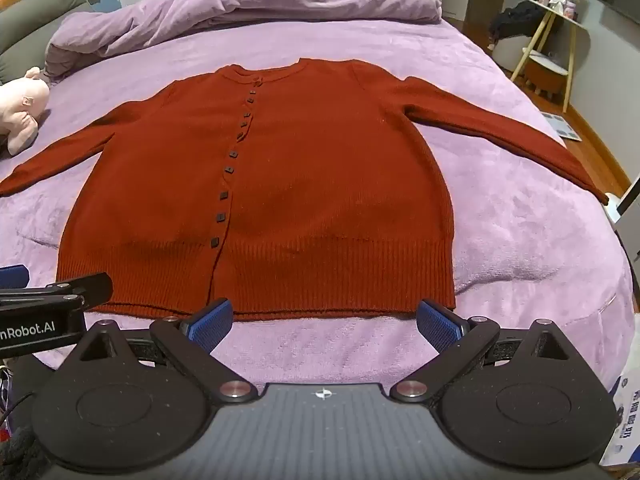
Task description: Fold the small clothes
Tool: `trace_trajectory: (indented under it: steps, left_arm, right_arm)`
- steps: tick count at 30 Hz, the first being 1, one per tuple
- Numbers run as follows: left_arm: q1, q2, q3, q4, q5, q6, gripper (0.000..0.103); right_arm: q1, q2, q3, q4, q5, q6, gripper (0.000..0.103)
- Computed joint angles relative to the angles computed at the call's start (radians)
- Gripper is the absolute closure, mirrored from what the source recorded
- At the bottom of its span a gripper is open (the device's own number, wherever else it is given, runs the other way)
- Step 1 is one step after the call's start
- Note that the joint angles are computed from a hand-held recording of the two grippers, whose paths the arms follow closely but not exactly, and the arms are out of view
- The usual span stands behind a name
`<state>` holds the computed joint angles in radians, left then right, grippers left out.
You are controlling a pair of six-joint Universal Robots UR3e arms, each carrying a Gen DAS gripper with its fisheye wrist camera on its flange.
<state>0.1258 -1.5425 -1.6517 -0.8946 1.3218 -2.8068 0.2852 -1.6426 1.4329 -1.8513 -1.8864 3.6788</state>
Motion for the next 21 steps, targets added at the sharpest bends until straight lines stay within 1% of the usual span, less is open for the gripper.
trace_trajectory:
  steps: [4, 9, 18, 21]
  left_arm:
    - [0.0, 0.0, 0.007, -0.022, 0.0, -0.005, 0.0]
    - [-0.003, -0.004, 0.005, -0.02, 0.005, -0.021, 0.0]
    - [0.003, -0.011, 0.021, -0.045, -0.001, -0.015, 0.0]
    - [0.002, -0.01, 0.022, -0.046, 0.0, -0.016, 0.0]
  right_arm:
    - [-0.003, -0.007, 0.012, -0.014, 0.007, -0.002, 0.004]
    - [0.0, -0.019, 0.039, -0.03, 0.004, -0.004, 0.004]
    - [0.003, -0.018, 0.047, -0.04, -0.001, -0.002, 0.004]
    - [0.004, -0.012, 0.028, -0.023, -0.005, 0.0, 0.004]
